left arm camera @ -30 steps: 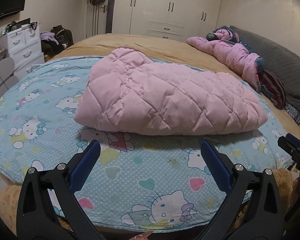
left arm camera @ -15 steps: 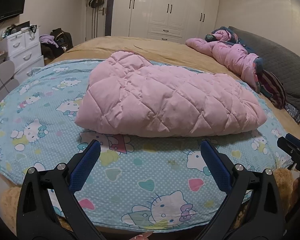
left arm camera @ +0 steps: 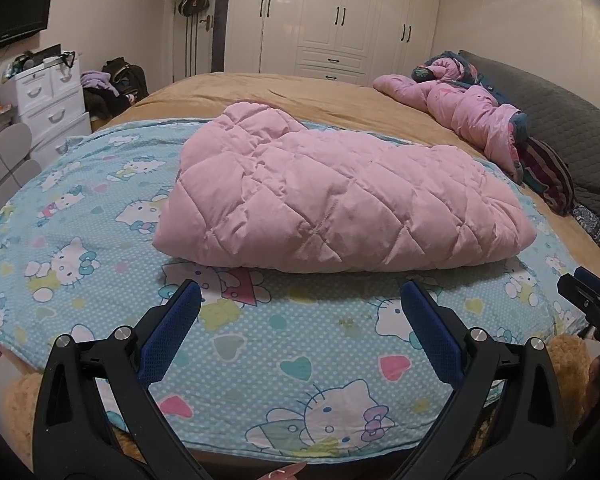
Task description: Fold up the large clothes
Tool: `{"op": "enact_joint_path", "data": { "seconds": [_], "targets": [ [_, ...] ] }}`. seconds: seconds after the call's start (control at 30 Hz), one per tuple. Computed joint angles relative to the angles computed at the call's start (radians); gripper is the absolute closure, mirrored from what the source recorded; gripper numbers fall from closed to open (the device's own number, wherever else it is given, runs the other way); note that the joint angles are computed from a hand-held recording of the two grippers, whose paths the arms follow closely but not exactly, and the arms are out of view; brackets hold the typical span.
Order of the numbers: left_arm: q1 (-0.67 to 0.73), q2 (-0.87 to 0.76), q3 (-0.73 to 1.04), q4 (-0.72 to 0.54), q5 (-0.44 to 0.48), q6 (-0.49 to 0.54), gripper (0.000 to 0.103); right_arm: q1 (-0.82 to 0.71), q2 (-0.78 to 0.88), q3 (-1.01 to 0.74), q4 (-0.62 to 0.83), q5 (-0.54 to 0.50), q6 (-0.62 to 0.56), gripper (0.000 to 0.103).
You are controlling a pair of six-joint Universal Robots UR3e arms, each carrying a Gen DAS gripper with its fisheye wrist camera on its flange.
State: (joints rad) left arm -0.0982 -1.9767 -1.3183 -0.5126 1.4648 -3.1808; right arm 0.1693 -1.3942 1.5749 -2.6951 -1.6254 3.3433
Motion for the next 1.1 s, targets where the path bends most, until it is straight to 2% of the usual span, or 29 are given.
{"op": "enact_joint_path", "data": {
  "seconds": [1.1],
  "targets": [
    [-0.003,0.004,0.005,-0.009,0.019,0.011,0.009,0.006,-0.002,-0.007,0.009,-0.016,0.011,0.004]
  ]
}}
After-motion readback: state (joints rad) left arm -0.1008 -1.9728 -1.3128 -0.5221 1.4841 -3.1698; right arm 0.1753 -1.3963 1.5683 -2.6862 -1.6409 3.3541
